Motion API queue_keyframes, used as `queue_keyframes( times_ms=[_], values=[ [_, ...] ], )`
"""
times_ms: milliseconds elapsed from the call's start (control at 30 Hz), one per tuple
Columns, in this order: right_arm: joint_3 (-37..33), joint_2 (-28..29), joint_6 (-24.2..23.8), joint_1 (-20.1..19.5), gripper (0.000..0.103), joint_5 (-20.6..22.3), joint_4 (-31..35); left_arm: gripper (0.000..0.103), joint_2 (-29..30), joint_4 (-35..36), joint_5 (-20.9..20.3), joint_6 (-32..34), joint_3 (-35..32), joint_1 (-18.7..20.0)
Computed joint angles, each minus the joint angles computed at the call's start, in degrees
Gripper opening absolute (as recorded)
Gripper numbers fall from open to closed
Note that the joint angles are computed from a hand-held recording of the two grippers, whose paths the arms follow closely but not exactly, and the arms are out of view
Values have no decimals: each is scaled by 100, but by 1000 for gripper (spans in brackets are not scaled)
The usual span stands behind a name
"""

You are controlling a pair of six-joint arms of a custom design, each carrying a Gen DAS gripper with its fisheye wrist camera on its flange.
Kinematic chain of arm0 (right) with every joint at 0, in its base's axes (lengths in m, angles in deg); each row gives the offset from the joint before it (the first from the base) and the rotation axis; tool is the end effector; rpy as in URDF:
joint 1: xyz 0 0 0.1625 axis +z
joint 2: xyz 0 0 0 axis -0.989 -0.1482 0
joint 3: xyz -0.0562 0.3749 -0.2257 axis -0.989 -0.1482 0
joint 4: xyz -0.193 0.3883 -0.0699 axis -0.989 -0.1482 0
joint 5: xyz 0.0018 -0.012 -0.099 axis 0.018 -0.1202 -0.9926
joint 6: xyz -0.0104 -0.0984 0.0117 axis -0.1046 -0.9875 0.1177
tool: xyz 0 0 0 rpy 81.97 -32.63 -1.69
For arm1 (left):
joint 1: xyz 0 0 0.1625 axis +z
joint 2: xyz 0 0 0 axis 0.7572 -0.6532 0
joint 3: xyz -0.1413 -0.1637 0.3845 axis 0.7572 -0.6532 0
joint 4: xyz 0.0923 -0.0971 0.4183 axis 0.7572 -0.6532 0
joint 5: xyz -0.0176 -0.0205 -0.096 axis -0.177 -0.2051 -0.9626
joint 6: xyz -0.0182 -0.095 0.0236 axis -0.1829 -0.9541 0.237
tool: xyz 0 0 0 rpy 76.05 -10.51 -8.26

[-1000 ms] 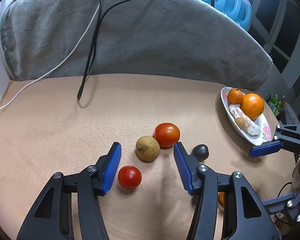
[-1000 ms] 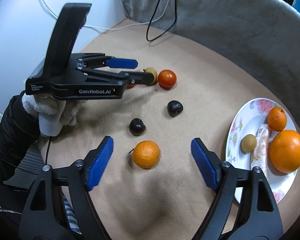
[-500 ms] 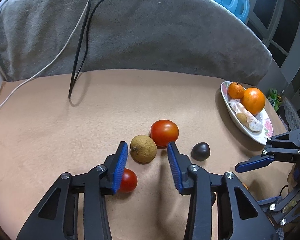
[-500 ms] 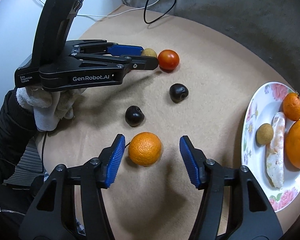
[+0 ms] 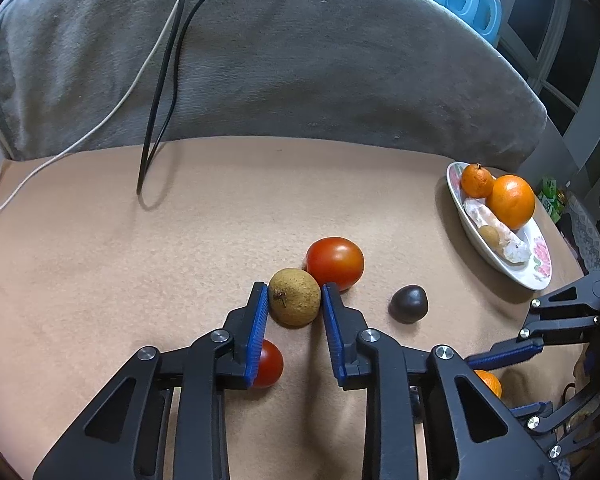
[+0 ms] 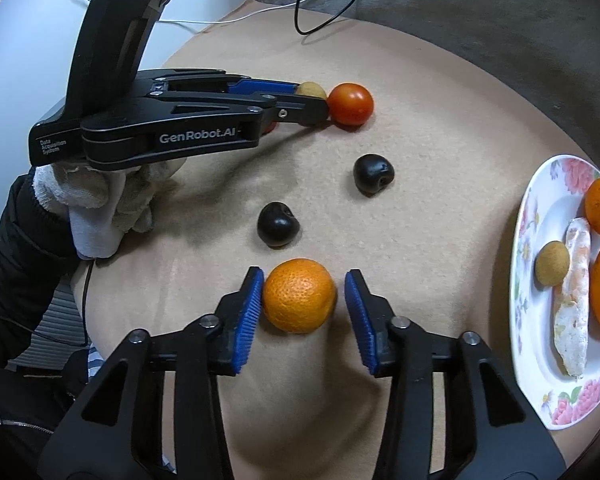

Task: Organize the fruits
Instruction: 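Close the left tool on the kiwi while the right tool closes on the mandarin, then carry the kiwi in the left tool and mandarin in the right tool over the plate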

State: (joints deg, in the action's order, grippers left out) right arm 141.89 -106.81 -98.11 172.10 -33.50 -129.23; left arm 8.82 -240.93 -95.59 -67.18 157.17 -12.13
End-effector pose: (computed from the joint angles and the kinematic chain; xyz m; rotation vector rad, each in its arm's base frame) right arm 0.1062 -0.4978 0.1973 1.6080 -2.3807 -0.3228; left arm -0.2383 -0.4500 0.0449 0.0820 2.3601 -0.9689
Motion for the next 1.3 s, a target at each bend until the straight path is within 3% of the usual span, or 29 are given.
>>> queue_keyframes(
  times_ms=[67,500,1300],
  values=[
    [14,-8,-3,-4,38,21,16,26,-2,-2,9,-7,11,-7],
    [71,-167,7,-127,37,249,-16,25,-62,-43,96,-94,80,-154],
    [-84,-760,55,-444,37,1140,98,25,239,-254,235,265,-308,-634]
  ],
)
